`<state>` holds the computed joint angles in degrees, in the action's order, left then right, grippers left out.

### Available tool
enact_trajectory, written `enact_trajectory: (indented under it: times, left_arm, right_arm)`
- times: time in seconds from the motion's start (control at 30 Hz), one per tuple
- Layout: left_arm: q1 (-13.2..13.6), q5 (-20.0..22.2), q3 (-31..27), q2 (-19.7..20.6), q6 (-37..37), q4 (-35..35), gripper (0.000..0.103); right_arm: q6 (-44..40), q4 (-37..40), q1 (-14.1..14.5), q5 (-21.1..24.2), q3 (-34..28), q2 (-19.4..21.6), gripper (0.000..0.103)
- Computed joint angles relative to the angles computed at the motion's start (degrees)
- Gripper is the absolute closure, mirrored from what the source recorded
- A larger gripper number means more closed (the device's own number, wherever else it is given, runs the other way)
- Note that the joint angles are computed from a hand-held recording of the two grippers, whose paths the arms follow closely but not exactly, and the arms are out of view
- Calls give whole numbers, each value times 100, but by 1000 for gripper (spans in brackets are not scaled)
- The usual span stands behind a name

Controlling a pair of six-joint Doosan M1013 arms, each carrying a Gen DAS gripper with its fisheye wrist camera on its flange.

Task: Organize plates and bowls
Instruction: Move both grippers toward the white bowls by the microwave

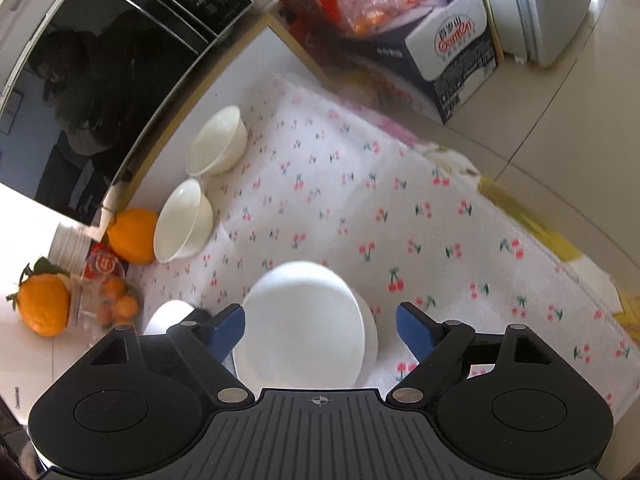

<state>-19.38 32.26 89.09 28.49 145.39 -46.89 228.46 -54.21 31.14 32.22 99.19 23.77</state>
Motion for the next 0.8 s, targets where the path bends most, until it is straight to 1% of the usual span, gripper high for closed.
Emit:
enact_trajectory:
  times: [0.1,0.13,0.2,0.27,0.3,0.4,0.57,0.67,0.8]
  left_arm:
    - [10,-126,-70,19,-251,122,20]
    - [15,-161,-100,29,-369,182,18]
    - [28,-260,-154,50,-637,306,10]
    - [35,-391,-207,72,-885,451,7]
    - [39,-438,-244,86,-1042,580,6]
    - [42,-506,-387,154,-1579,999,4]
    - [83,-444,-636,274,-2319,1536,2]
    - [117,-416,-800,352,-2629,1749,1]
    - [178,-315,-1071,489,-3031,1934,1]
  right_arm:
    - [-194,-31,-27,135,-119,43,14]
    - [-318,-14,-36,197,-168,64,13]
    - [-695,92,-74,300,-284,123,13]
    - [-979,236,-110,407,-404,186,12]
    - [-1059,292,-130,386,-441,208,12]
    - [-1292,449,-192,281,-574,277,12]
    - [-1682,464,-209,271,-841,395,12]
    - [-1999,495,-210,334,-1030,492,12]
    - [-2307,581,-228,256,-1190,599,12]
